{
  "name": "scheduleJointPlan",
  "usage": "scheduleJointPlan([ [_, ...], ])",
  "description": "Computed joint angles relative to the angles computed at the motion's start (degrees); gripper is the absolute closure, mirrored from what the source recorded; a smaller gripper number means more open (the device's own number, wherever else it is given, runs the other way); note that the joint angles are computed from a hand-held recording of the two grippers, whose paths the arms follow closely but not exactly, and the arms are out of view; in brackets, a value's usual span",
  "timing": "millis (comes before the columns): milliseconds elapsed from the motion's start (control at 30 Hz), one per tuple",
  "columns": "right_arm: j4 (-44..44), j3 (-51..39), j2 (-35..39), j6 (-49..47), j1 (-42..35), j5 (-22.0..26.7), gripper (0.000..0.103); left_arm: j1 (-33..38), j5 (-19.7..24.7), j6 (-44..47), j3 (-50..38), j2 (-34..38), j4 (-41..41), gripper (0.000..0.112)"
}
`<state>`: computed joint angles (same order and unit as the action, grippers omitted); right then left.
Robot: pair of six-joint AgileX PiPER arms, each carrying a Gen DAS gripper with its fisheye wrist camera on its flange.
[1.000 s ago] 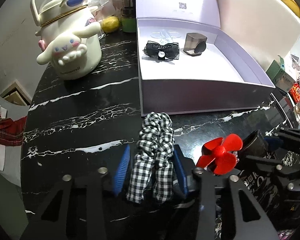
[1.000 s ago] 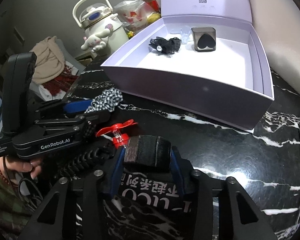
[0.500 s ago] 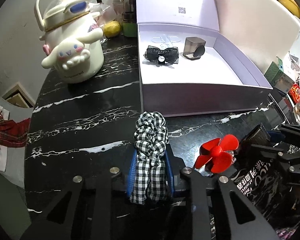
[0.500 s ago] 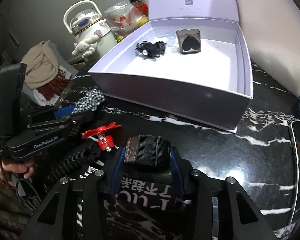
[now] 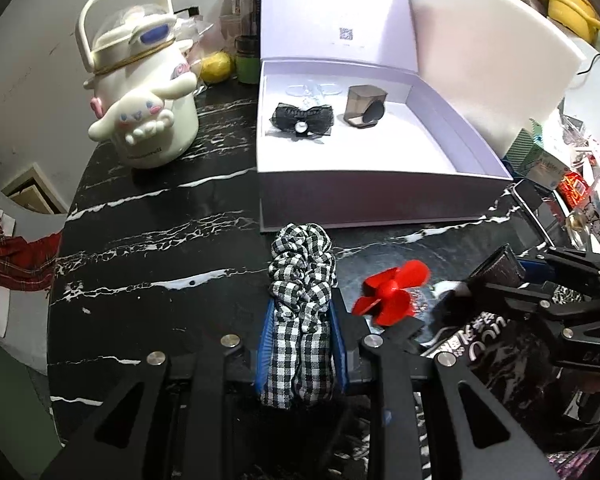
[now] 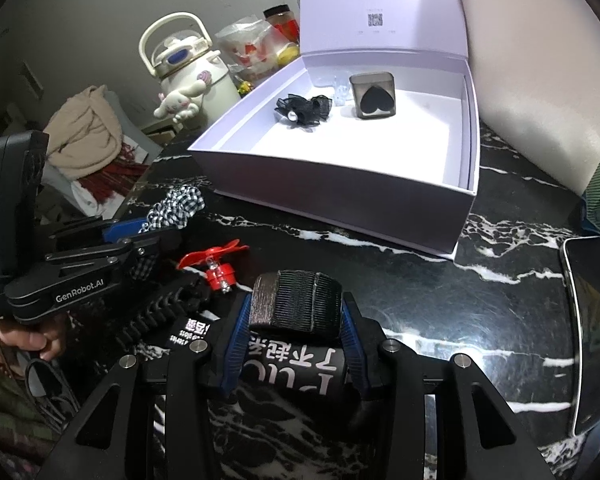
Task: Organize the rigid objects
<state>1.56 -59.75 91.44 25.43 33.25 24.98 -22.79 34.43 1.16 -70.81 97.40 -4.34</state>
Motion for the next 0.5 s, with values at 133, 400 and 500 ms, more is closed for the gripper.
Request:
scheduleJointPlan([
  [133, -2.57, 2.02, -2.11, 2.86, 0.79, -0.91, 0.060, -1.31, -0.43, -0.75, 1.12, -1.85, 0.71, 0.087],
  [400, -10.63, 6.02, -7.23, 12.23, 2.83, -1.57, 0.060, -4.99, -0.69, -3.02, 1.96, -4.08, 1.82, 0.087],
  [500, -14.85, 7.37, -9.31, 16.95, 4.06, -1.04, 0.060, -6.38, -0.82, -3.49, 2.15, -4.66, 2.17, 0.087],
])
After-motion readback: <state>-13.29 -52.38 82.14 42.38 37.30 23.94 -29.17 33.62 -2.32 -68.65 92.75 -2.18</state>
